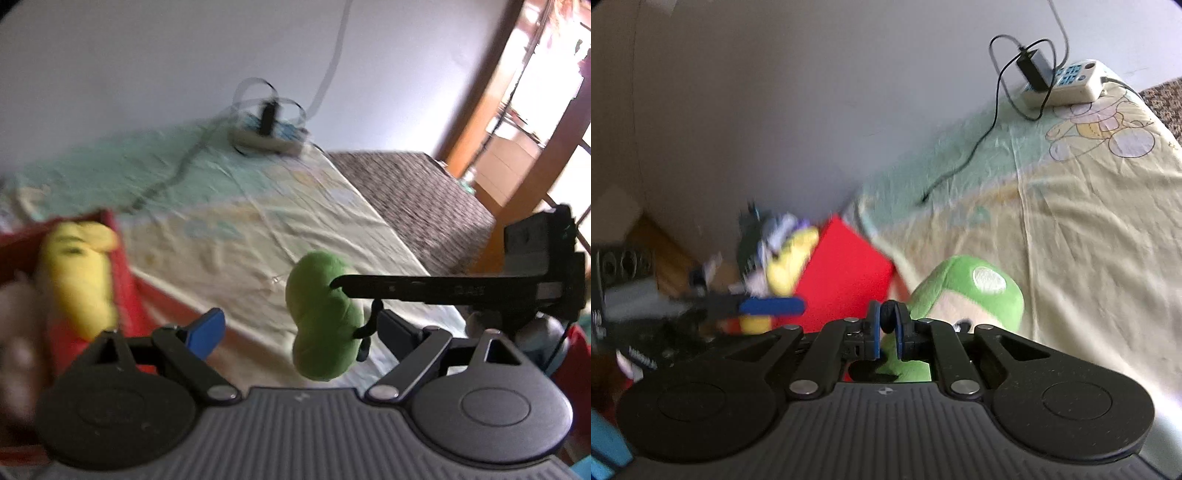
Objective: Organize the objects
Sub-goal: 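Close the right tool around the green-and-white mushroom plush and lift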
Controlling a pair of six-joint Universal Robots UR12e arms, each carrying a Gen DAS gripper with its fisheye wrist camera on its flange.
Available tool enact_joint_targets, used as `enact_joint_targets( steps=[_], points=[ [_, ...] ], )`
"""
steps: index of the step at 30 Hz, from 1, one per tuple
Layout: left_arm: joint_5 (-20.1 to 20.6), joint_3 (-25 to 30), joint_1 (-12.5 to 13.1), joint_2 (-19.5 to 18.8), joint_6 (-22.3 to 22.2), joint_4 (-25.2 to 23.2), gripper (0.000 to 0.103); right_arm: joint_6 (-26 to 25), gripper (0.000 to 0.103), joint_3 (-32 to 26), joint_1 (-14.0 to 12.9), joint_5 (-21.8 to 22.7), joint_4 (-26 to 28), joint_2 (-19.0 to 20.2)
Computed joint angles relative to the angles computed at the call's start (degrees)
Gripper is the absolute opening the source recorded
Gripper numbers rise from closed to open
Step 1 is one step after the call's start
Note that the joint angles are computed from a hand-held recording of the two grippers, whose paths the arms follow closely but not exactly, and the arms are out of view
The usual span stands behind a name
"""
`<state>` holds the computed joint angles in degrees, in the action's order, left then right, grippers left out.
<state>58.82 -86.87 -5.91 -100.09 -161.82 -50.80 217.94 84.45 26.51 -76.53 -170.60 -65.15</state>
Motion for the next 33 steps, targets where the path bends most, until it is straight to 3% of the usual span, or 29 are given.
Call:
enact_joint_targets(
  steps=[3, 5, 6, 7, 8, 10, 14, 18, 20, 23, 25, 29, 33],
  points=[
    [-0.73, 0.33, -0.98, -0.83, 1.65, -2.87, 0.090, -1.73, 0.011, -0.12, 0.48, -0.45, 1.60, 0.53],
    [0.11, 0.52, -1.67, -1.37, 2.71, -3.80, 0.087, 2.21, 0.012, 0.56, 0.43, -0.62, -0.58, 0.92],
    [2.47, 0.31, -2.39, -1.55, 2.57, -2.74, 0.087, 4.80, 0.014, 1.15, 0.26, -0.41, -2.60, 1.01],
    [4.29, 0.30, -2.90, -1.79, 2.89, -2.34, 0.087, 7.56, 0.022, 1.94, 0.20, -0.86, -4.92, 0.91],
    [4.83, 0.48, -3.02, -2.07, 3.10, -2.91, 0.086, 9.78, 0.029, 2.78, 0.24, -1.79, -6.97, 0.61],
    [3.84, 0.99, -2.81, -2.59, 2.87, -4.88, 0.084, 12.22, 0.032, 4.64, 0.34, -3.76, -9.47, -0.39],
    [5.49, 1.05, -3.30, -3.20, 2.67, -4.46, 0.082, 17.10, 0.037, 7.76, 0.66, -6.74, -8.27, -2.52],
    [7.12, 2.19, -3.85, -4.60, 2.88, -6.09, 0.071, 23.17, 0.038, 8.79, 0.99, -7.49, -7.87, -2.41],
    [7.17, 2.53, -3.94, -5.08, 2.56, -6.03, 0.071, 27.20, 0.046, 8.86, 1.00, -6.94, -9.33, -1.69],
    [7.01, 2.96, -4.26, -5.81, 2.92, -5.32, 0.076, 28.91, 0.048, 8.43, 1.39, -8.92, -8.79, -0.99],
    [6.67, 3.61, -4.47, -6.43, 2.89, -6.11, 0.073, 31.01, 0.050, 8.72, 1.41, -10.30, -8.74, -0.83],
    [4.83, 4.17, -3.97, -7.00, 1.81, -7.42, 0.075, 38.49, 0.057, 9.62, 0.15, -6.16, -13.59, 0.36],
    [3.50, 4.15, -3.58, -7.06, 0.65, -9.03, 0.070, 39.68, 0.054, 8.45, 0.33, -4.37, -15.94, 1.67]
  ],
)
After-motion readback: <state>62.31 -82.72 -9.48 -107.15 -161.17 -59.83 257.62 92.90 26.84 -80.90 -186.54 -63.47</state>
